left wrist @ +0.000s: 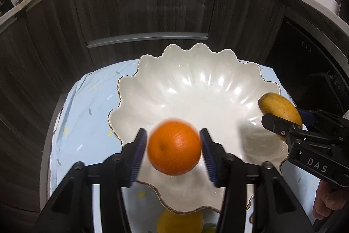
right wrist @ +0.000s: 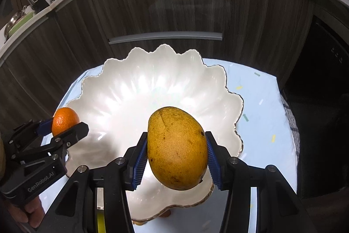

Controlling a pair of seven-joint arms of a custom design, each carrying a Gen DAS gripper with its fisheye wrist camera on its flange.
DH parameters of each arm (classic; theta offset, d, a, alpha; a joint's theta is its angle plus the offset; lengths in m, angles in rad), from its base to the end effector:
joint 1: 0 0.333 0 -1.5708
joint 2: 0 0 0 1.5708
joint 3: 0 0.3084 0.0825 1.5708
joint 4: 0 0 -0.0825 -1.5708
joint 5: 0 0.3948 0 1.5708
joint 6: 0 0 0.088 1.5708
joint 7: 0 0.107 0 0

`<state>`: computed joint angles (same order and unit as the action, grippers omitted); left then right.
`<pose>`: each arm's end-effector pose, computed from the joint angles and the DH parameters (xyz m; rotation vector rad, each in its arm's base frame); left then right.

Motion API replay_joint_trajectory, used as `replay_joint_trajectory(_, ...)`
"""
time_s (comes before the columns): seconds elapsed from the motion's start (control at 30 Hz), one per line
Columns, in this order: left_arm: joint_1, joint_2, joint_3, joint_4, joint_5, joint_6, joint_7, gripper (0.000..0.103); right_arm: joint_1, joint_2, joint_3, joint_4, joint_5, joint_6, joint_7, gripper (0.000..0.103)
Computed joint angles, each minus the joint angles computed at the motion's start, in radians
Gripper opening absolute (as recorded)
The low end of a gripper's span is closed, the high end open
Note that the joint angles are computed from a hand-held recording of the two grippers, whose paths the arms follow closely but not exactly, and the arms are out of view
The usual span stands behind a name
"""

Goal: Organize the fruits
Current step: 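Open the left tool dropping the mandarin while the right tool releases the mango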

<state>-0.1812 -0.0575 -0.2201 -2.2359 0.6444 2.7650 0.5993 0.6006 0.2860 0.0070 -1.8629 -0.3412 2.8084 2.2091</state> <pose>0.5085 -0.2447 0.4395 -1.8616 1.8021 -0.6904 0.5456 0.3986 0.4260 -1.9791 1.5319 -0.4088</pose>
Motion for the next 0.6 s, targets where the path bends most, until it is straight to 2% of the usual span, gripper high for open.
replay_joint_trajectory(0.07,0.000,-0.007,-0.001,-0.003,0.003,0.000,-0.002,0.069,0.020,-0.010,-0.025,-0.008,-0.049,0.012,0.046,0.059)
replay_joint_trajectory(0.1,0.001,-0.011,-0.001,-0.004,0.007,0.003,-0.004,0.071,0.027,-0.013,-0.032,-0.008,-0.070,0.011,0.064,0.067)
replay_joint_trajectory(0.13,0.001,-0.014,-0.002,-0.004,0.009,0.001,-0.001,0.071,0.030,-0.017,-0.037,-0.008,-0.090,0.011,0.080,0.069)
replay_joint_trajectory(0.23,0.002,-0.025,-0.005,-0.003,0.016,-0.015,-0.001,0.073,0.025,-0.027,-0.034,-0.010,-0.122,0.008,0.099,0.069)
replay_joint_trajectory(0.33,0.008,-0.047,-0.010,-0.011,0.041,-0.028,-0.037,0.081,0.022,-0.045,-0.027,-0.018,-0.154,0.002,0.125,0.069)
replay_joint_trajectory(0.6,0.015,-0.119,-0.025,-0.046,0.039,-0.051,-0.052,0.082,0.007,-0.105,-0.001,-0.053,-0.246,-0.004,0.208,0.071)
